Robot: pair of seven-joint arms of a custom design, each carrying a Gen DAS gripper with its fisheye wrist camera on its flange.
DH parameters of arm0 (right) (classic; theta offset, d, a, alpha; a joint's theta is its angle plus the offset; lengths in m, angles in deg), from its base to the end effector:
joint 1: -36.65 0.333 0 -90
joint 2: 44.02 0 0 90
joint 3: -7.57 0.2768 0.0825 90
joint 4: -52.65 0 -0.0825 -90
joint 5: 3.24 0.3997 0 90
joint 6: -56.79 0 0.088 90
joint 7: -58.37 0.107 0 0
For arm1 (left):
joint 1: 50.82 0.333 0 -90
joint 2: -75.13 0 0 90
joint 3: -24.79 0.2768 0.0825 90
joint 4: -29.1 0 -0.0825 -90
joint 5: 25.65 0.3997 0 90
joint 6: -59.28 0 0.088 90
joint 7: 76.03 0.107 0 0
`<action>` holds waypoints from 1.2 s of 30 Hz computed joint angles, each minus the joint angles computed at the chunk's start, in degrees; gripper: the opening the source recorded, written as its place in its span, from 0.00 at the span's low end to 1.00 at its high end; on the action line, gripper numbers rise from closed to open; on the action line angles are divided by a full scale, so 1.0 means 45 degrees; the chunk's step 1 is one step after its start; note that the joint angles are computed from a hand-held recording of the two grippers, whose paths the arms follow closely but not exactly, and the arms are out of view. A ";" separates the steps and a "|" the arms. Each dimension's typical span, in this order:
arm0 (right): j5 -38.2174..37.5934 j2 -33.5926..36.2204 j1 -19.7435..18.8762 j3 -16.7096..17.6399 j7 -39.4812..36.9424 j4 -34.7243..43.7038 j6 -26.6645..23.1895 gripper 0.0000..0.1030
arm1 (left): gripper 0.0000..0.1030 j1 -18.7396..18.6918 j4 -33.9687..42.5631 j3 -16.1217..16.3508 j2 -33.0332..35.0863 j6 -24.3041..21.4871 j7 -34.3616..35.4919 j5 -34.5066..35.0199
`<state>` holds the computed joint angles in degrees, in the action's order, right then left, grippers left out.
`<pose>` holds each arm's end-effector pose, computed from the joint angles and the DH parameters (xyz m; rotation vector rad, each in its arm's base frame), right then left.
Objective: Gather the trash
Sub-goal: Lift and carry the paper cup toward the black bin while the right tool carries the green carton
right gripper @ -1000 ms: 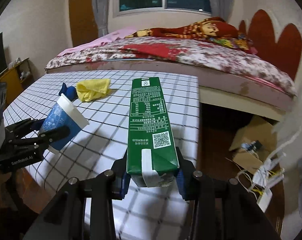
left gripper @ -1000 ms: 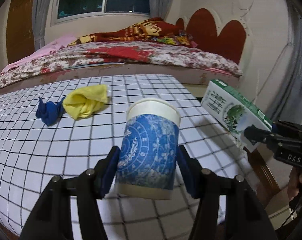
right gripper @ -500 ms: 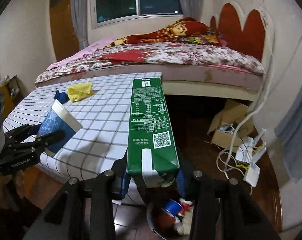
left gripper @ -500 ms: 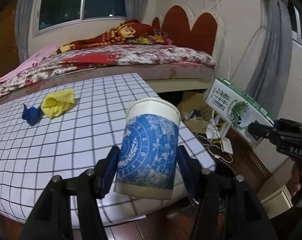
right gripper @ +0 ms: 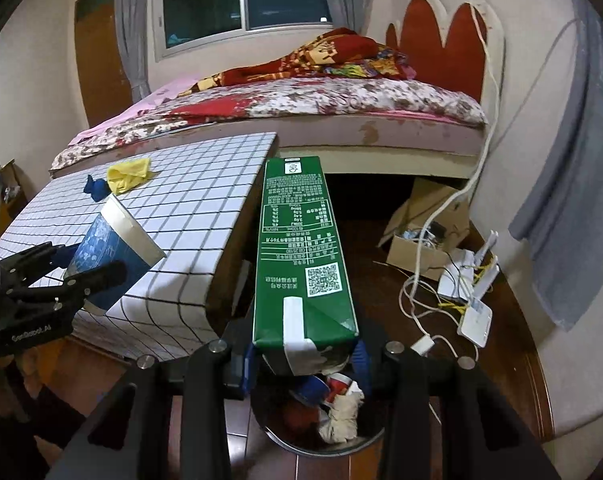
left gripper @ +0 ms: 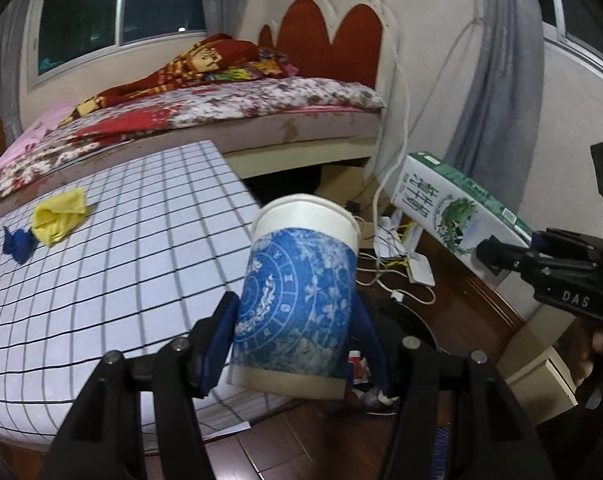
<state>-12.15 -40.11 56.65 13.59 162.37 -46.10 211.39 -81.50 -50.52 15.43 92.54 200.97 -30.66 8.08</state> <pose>0.5805 0.2869 0.5996 -1.8617 1.3527 -0.6069 0.5503 -0.4410 0.5931 -1.5435 1.9046 -0.9709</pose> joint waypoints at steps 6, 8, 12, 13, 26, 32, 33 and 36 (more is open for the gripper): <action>0.0065 -0.0824 -0.0257 -0.0184 0.0206 -0.1159 0.0199 0.39 | 0.57 -0.0427 0.1140 -0.0076 0.0858 -0.0321 0.0496 -0.0262; 0.0167 -0.1046 -0.0343 -0.0234 0.0201 -0.1464 0.0236 0.39 | 0.57 -0.0593 0.1544 -0.0083 0.1177 -0.0443 0.0755 -0.0462; 0.0249 -0.1367 -0.0500 -0.0326 0.0246 -0.1965 0.0315 0.39 | 0.57 -0.0947 0.2310 -0.0016 0.1763 -0.0789 0.1268 -0.0857; 0.0277 -0.1405 -0.0534 -0.0345 0.0245 -0.2043 0.0292 0.39 | 0.57 -0.1029 0.2501 0.0023 0.1900 -0.0855 0.1346 -0.0937; 0.1202 -0.1092 -0.0693 -0.0404 -0.0538 -0.2193 -0.0853 0.39 | 0.57 -0.1733 0.4393 0.0277 0.3646 -0.1399 0.1964 -0.2479; 0.1326 -0.0848 -0.0718 -0.0375 -0.0795 -0.2155 -0.1351 0.39 | 0.57 -0.1842 0.5029 0.0318 0.4292 -0.1579 0.2260 -0.3051; 0.1362 -0.0775 -0.0719 -0.0368 -0.0860 -0.2109 -0.1459 0.39 | 0.57 -0.1835 0.5101 0.0300 0.4396 -0.1607 0.2335 -0.3176; 0.1498 -0.0490 -0.0715 -0.0335 -0.1091 -0.1876 -0.1738 0.39 | 0.57 -0.1871 0.5455 0.0327 0.4729 -0.1823 0.2520 -0.3420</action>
